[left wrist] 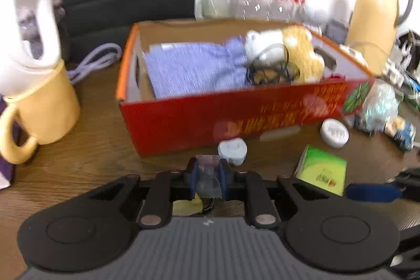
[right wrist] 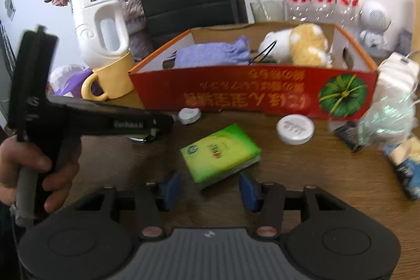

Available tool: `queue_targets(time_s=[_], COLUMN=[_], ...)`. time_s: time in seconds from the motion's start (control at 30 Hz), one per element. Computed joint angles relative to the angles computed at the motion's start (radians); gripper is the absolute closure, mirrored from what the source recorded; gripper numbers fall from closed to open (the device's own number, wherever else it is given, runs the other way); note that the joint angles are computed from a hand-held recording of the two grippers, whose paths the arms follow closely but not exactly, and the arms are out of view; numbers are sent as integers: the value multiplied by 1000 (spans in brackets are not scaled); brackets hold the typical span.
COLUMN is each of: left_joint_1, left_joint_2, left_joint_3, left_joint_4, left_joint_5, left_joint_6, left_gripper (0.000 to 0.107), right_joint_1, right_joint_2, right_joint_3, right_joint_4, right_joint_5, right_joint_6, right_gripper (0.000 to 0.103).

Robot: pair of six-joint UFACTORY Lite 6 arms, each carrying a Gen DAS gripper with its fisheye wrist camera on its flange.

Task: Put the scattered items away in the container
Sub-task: 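Grasp the green tissue pack with the right tool while the left tool grasps a clear packet, then carry the tissue pack with the right tool while the left tool carries the packet into the box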

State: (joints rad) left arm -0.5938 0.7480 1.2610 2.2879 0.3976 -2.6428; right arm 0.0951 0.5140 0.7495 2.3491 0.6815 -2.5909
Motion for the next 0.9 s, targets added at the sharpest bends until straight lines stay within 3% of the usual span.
queue_targets(time_s=[0.1,0.23,0.4,0.47,0.57,0.73,0.9], left_joint_1=[-50,-101,-114,-117,-134,-229,-350], left_joint_2=[-107,-208,-274,-283,-284,-295,-321], left_joint_3=[-124,-246,-332,-350,-362,-376,-365], left_joint_4=[-24,-63,-49,-50,-74,-157,-314], left_joint_5=[113,197,220,224,227,304,409], left_joint_6=[-34,-87,-181,-200,-206,-193,-107], left_gripper=[90,90,90,90,90,90,90], right_joint_1=[37,110,261,291,269,175,68], right_joint_2=[33,87,133,134,99,25,-191], right_joint_3=[32,115,170,152,103,24,-222], right_joint_4=[89,179,580,681,649,487,436], right_joint_5=[0,-28,-83,-59,-42,-43,130], right_joint_6=[-11,-6,-372,-492,-476,-326,-329], right_gripper=[33,32,33,38,57,58,58])
